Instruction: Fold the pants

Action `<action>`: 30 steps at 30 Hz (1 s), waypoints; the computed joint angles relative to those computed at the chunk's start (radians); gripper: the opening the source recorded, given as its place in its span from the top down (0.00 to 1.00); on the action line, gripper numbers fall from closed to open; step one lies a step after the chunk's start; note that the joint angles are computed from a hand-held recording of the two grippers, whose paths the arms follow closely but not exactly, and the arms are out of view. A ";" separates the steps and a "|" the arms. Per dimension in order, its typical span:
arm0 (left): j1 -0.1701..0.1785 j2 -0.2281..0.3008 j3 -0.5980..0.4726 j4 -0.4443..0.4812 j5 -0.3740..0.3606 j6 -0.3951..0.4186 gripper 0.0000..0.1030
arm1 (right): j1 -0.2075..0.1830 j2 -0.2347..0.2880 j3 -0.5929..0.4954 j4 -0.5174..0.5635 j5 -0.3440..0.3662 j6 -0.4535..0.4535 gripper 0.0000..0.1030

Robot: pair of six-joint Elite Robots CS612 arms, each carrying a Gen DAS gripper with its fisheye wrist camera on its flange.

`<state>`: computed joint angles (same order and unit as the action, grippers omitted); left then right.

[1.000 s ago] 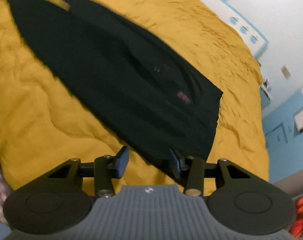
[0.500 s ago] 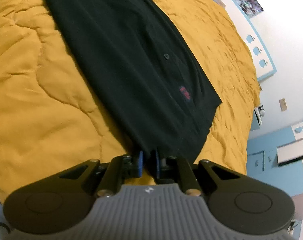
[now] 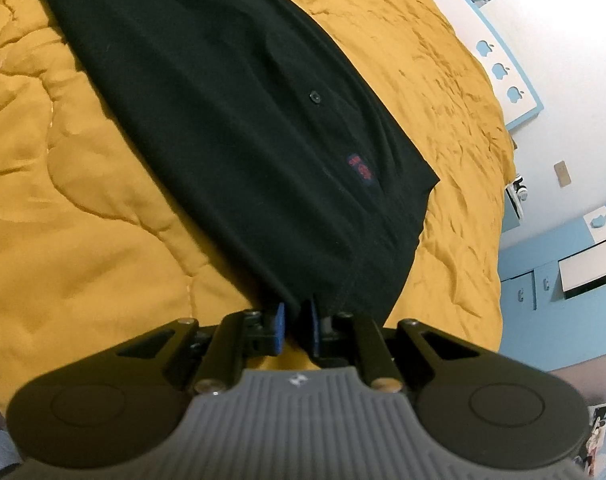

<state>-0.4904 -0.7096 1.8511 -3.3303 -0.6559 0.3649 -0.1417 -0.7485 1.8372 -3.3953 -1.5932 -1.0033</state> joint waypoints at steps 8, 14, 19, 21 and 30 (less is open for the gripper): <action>0.004 -0.041 -0.017 0.016 0.000 -0.294 0.99 | -0.013 -0.005 -0.007 -0.057 0.045 0.043 1.00; 0.018 -0.058 -0.093 0.076 -0.002 -0.382 0.99 | -0.019 -0.011 -0.071 -0.054 0.081 0.125 1.00; 0.036 -0.044 -0.197 0.182 0.005 -0.419 0.99 | -0.014 0.013 -0.183 -0.005 0.094 0.140 1.00; 0.042 -0.037 -0.242 0.258 0.005 -0.459 0.99 | -0.009 0.038 -0.246 0.022 0.089 0.142 1.00; 0.064 0.077 -0.464 0.462 0.029 -0.442 0.99 | 0.011 0.195 -0.575 0.248 0.080 0.218 1.00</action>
<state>-0.4259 -0.6326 1.3869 -2.8683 -0.6266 -0.0775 -0.1304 -0.5534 1.2625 -3.1471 -1.5135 -0.7854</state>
